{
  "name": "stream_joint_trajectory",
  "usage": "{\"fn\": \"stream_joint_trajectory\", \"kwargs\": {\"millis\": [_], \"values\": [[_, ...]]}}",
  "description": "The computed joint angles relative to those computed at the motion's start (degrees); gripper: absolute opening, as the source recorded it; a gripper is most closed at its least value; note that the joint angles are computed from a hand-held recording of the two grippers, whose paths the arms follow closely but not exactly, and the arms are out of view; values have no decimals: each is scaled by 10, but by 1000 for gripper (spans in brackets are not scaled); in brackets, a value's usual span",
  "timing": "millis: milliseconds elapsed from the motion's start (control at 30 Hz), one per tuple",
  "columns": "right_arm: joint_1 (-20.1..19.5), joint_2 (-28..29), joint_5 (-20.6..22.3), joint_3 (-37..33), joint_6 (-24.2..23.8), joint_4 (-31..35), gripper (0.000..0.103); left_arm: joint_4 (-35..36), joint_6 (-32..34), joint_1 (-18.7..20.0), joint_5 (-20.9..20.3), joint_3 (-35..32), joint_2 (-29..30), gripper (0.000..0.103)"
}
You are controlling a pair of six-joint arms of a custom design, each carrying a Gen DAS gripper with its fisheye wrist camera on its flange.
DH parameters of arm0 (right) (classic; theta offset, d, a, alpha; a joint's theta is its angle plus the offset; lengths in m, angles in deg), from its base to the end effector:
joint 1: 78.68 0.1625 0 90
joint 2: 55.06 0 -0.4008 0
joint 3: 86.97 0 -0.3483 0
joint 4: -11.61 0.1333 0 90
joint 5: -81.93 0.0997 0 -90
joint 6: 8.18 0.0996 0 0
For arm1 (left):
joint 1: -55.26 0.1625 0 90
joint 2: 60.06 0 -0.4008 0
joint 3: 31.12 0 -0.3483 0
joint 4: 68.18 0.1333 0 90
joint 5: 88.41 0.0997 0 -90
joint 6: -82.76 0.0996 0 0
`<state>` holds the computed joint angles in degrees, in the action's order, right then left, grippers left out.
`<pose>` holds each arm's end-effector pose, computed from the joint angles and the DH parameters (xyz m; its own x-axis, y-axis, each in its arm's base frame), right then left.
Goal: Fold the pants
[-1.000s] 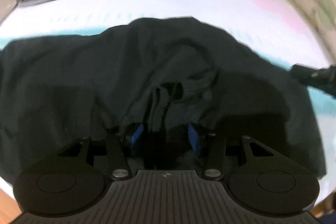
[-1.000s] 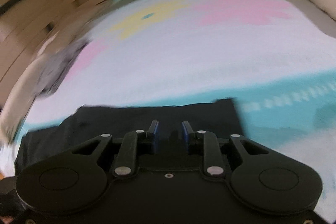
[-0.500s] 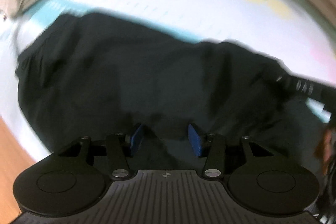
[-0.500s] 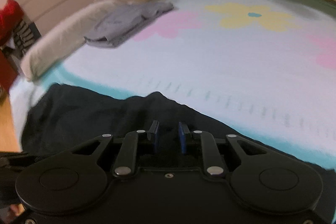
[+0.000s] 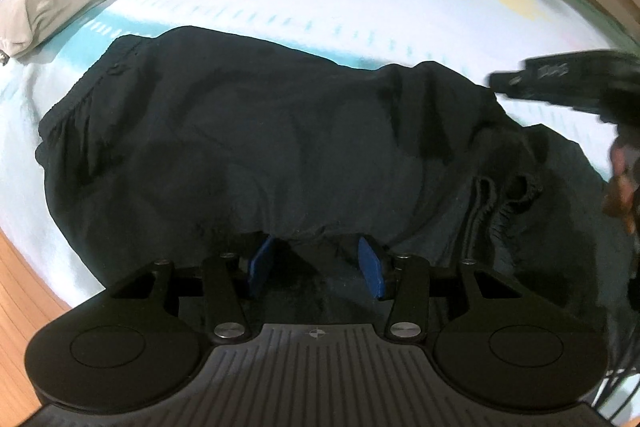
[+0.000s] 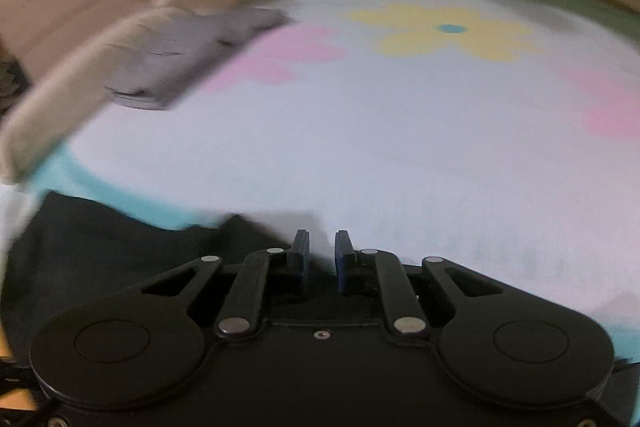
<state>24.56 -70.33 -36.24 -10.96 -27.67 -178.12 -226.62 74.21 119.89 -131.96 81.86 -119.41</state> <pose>0.2419 -0.6515 -0.0413 -0.8137 -0.1702 0.5558 -0.4768 0.7423 -0.4707 -0.0392 -0.5622 0.1860 -0.7557 -0.0035 -0.6549 0.3053 0.8828 -0.3569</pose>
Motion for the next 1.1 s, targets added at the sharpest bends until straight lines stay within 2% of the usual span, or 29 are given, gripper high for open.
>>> {"fn": "stream_joint_trajectory", "kwargs": {"millis": [33,100,200,233,300,333,400,467,533,567,600,667,733,867,967,1033,1100], "values": [[2,0,9,-2,-2,23,20,-1,2,-1,0,4,-3,46],[9,18,-5,-25,-22,64,20,-3,3,-1,-2,6,-6,46],[15,67,-63,-91,-26,104,17,-20,11,2,-10,13,-17,46],[15,76,-65,-101,-27,86,19,-36,21,3,-12,16,-20,46],[23,82,-82,-125,-1,103,29,-62,42,7,-15,20,-30,46],[25,76,-79,-120,7,97,29,-72,51,11,-19,19,-36,46],[31,52,-65,-84,6,62,29,-87,60,19,-27,15,-48,46],[38,22,-57,-37,-5,36,30,-105,64,24,-18,11,-55,47],[45,-13,-54,20,-18,14,43,-118,72,31,-19,6,-67,47],[48,-31,-50,53,-25,-2,53,-116,72,37,-29,3,-75,52],[49,-44,-46,76,-29,-15,58,-114,69,43,-40,-1,-83,63],[52,-74,-39,133,-32,-47,58,-118,61,54,-55,-5,-95,75],[56,-88,-35,155,-24,-53,61,-110,55,61,-54,-13,-102,76],[63,-114,-34,201,8,-62,77,-106,40,75,-59,-19,-115,77],[67,-122,-50,233,11,-92,78,-77,6,96,-88,-25,-128,77],[64,-125,-42,254,7,-123,82,-64,-11,108,-92,-30,-127,77],[58,-128,-37,261,31,-119,82,-56,-24,115,-91,-30,-126,77]]}}
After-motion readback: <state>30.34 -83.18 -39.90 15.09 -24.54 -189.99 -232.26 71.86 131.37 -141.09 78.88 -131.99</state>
